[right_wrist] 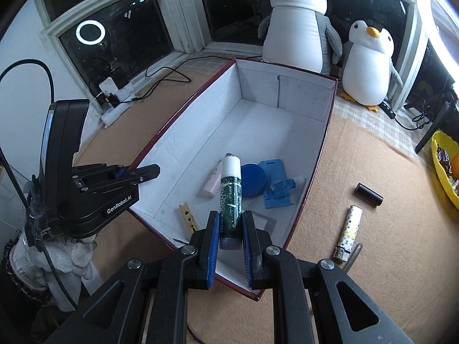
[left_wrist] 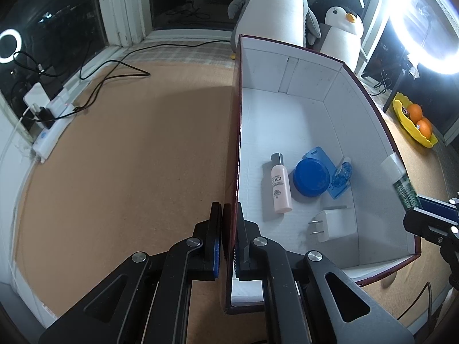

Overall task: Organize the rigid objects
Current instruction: 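Carry the glue stick into the box and release it with the right gripper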

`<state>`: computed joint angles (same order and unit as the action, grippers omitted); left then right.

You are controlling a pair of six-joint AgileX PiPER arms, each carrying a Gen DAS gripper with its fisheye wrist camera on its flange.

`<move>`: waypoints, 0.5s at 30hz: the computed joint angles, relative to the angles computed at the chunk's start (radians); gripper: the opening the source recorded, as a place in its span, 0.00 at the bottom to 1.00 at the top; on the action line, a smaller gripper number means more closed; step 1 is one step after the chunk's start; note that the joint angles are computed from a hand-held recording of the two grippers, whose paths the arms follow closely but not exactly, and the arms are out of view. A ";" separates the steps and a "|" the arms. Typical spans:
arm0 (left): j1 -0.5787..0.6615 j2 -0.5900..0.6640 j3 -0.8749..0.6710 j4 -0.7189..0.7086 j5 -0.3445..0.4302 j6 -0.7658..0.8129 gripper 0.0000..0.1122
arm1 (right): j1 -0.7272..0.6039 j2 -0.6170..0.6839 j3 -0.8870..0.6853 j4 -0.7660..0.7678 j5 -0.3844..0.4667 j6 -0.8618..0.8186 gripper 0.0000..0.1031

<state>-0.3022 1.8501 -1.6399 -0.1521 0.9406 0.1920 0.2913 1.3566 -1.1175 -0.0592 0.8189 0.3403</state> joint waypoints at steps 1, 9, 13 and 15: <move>0.000 0.000 0.000 0.000 0.000 0.000 0.05 | -0.003 0.002 -0.004 0.007 0.001 -0.009 0.13; 0.002 -0.001 -0.001 -0.001 0.002 0.002 0.05 | -0.011 -0.009 -0.003 0.019 -0.007 -0.024 0.18; 0.002 -0.001 0.000 0.003 0.001 0.003 0.05 | -0.032 -0.038 0.008 0.026 -0.017 -0.020 0.25; 0.004 -0.002 0.000 0.005 0.003 0.006 0.05 | -0.053 -0.054 0.015 0.041 -0.018 -0.032 0.27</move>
<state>-0.2987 1.8484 -1.6398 -0.1469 0.9431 0.1982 0.2379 1.3027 -1.1026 -0.0182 0.8008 0.3078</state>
